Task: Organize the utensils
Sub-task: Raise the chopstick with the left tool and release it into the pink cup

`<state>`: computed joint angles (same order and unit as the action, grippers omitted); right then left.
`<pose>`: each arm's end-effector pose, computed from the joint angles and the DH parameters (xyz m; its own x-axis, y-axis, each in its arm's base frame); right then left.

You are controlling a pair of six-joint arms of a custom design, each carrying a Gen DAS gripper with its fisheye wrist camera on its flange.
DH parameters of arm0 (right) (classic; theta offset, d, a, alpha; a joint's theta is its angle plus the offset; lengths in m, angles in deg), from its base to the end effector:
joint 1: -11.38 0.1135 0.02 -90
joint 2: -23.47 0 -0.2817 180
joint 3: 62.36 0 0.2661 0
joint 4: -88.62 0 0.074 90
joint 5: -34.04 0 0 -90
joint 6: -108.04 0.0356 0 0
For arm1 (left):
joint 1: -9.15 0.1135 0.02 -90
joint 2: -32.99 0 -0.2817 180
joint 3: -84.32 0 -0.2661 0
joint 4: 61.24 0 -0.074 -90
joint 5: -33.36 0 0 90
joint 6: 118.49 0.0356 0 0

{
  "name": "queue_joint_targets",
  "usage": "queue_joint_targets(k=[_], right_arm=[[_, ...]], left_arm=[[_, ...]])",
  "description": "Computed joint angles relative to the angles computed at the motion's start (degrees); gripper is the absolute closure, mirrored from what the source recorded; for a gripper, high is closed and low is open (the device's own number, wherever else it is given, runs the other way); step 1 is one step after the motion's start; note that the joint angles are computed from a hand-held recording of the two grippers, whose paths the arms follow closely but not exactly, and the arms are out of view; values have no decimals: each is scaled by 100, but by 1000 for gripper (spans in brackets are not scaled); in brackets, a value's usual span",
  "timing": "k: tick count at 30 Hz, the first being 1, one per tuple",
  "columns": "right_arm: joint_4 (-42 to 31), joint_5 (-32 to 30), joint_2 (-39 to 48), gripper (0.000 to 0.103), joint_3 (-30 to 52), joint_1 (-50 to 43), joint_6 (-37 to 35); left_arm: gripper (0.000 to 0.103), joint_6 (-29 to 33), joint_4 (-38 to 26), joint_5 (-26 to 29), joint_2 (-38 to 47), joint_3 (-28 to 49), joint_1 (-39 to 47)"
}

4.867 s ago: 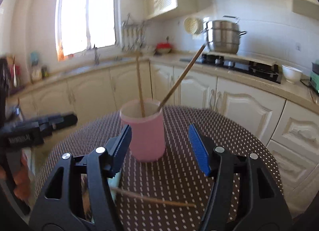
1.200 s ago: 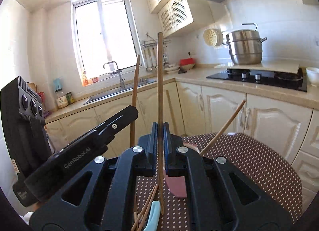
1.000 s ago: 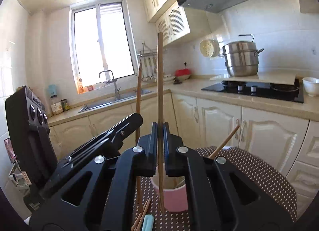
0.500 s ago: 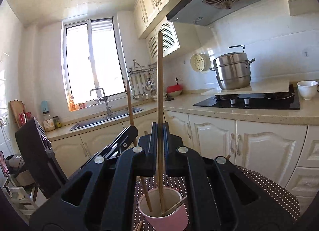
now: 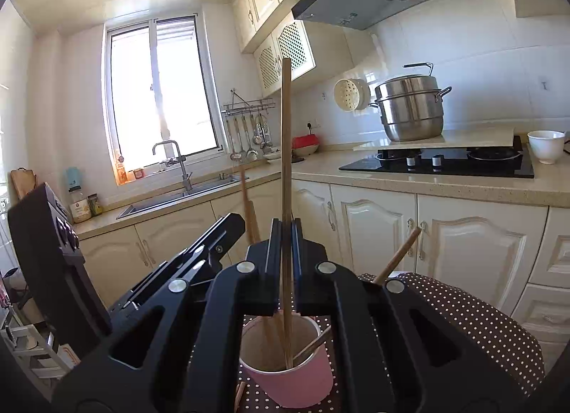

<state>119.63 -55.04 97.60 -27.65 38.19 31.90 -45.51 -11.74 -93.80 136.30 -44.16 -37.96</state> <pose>0.2296 0.1154 0.1995 -0.2314 0.1514 -0.9610 -0.3928 0.8892 0.2347 0.2551 -0.2431 0.1745 -0.0767 -0.2602 -0.9625 0.1576 0.9501 -0.2694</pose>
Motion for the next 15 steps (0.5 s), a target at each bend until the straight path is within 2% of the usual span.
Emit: queue_joint_targets(k=[4,7,11,15], right_arm=[[112,141,-2,97,-99,59,36],[168,244,-21,97,-177,120,74],[181,376,-57,97,-242,211,100],[220,509,-30,97,-287,298,140]], left_arm=[[95,-99,-199,-71,-158,-91,-39],[84,-162,-268,-130,-274,-197,-76],[81,-164,-382,-201,-422,-303,-146],[72,-259,-481,-280,-575,-424,-212]])
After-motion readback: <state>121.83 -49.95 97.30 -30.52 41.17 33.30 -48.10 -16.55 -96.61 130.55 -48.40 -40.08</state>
